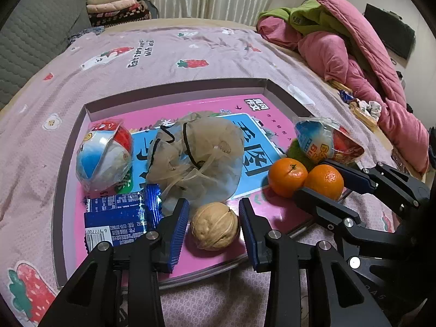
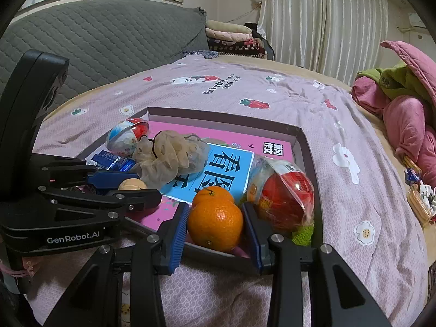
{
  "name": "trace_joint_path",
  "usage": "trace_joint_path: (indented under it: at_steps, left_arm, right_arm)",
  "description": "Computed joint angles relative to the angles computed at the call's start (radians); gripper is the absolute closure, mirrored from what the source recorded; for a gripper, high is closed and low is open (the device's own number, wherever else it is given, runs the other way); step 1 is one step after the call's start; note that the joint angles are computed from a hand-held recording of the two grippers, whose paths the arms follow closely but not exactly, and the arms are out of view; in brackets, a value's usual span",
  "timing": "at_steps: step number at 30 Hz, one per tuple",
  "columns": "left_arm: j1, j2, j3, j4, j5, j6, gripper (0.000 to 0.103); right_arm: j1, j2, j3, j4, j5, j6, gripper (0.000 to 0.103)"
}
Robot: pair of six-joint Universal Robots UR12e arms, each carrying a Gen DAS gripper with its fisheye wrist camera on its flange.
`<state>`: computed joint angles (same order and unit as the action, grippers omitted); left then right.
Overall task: Organize objects
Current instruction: 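Lower the walnut into the tray with the left tool while the right tool sets the orange down, then open both tools and lift them away from the tray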
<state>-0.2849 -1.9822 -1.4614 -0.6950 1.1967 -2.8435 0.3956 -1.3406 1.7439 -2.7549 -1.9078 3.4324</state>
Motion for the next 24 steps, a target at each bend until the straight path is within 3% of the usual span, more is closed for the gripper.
trace_joint_path:
  at_steps: [9, 24]
  left_arm:
    - [-0.007, 0.011, -0.02, 0.053, 0.034, 0.017, 0.062]
    - [-0.004, 0.032, -0.037, 0.063, 0.033, 0.026, 0.054]
  right_arm:
    - [0.001, -0.002, 0.002, -0.002, -0.001, -0.002, 0.064]
    - [0.007, -0.003, 0.002, -0.016, -0.01, -0.014, 0.058]
